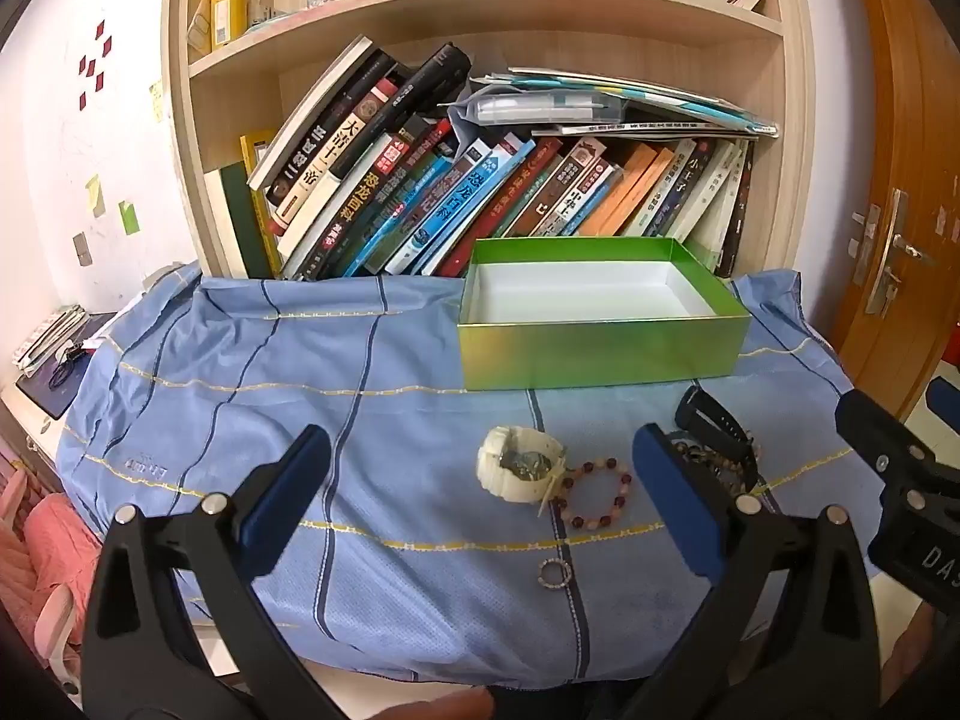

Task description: Organize jewelry

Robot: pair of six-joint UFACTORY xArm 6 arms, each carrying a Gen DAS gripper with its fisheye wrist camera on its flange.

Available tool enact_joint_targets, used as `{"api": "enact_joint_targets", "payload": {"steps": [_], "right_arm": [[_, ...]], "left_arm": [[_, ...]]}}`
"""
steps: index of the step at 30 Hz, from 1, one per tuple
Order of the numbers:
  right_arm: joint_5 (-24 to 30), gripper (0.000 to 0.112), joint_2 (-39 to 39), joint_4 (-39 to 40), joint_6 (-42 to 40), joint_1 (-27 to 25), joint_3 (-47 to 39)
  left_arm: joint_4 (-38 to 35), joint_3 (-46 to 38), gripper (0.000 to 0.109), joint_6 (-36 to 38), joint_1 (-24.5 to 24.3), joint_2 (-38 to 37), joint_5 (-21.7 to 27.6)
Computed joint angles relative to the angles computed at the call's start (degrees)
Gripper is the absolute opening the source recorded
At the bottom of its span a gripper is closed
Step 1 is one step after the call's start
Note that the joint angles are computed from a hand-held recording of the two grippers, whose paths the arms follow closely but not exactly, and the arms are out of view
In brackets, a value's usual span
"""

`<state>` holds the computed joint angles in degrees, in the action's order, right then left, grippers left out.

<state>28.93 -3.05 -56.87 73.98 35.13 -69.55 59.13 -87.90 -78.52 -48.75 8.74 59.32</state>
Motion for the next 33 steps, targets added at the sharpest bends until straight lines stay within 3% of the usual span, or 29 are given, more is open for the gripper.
{"api": "enact_joint_targets", "payload": {"steps": [33], "right_arm": [[0.4, 0.1, -0.2, 0.4, -0.3, 0.4, 0.5]], "left_arm": [[-1.1, -1.3, 0.099, 1.1, -0.9, 0.0, 1.5]]}}
